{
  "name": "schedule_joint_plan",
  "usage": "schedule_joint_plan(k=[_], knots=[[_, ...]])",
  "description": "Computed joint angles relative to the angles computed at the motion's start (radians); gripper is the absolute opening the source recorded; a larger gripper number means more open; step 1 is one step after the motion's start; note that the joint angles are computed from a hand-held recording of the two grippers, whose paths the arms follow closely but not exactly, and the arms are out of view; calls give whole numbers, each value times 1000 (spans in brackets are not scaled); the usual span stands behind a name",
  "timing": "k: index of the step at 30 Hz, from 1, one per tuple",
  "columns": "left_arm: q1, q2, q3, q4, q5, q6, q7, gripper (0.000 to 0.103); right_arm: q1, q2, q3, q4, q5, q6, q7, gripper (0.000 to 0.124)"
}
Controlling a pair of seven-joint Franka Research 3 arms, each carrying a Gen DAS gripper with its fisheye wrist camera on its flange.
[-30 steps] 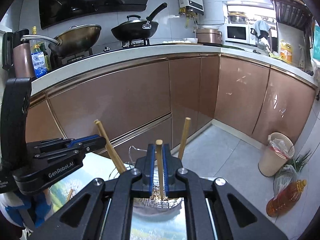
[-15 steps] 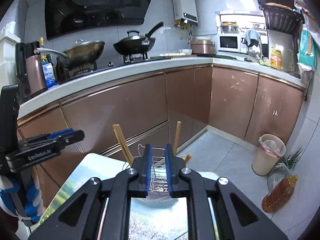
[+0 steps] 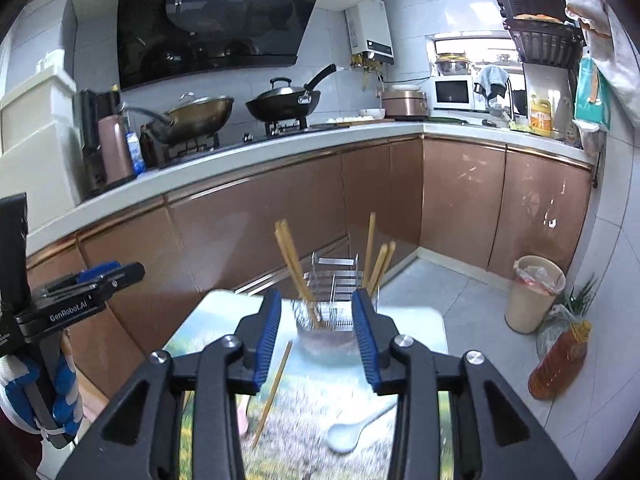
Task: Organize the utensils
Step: 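Bring both open tools back down to the remaining chopsticks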
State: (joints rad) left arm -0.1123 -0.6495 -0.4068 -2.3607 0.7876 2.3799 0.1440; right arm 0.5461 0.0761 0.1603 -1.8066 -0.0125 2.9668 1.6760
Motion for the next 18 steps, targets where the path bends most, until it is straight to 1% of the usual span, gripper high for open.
schedule_joint_plan(k=[2,5,9,13,16,18], knots=[[-12,-30,-20,-20,-7,-33,-15,67,6,-40,0,-68,-30,20,25,44],[-26,-67,-67,-38,-1,-102,-40,72,-3,-95,16,-166,-44,51,50,46],[-57,-93,-107,-61,20,-156,-79,78,-28,-154,46,-273,-44,97,81,48],[-92,-90,-122,-73,32,-182,-104,79,-75,-196,95,-353,-74,118,142,50],[-114,-79,-130,-71,42,-205,-109,80,-81,-216,103,-393,-50,132,139,50],[-135,-80,-130,-77,44,-211,-115,82,-96,-229,116,-418,-46,142,149,51]])
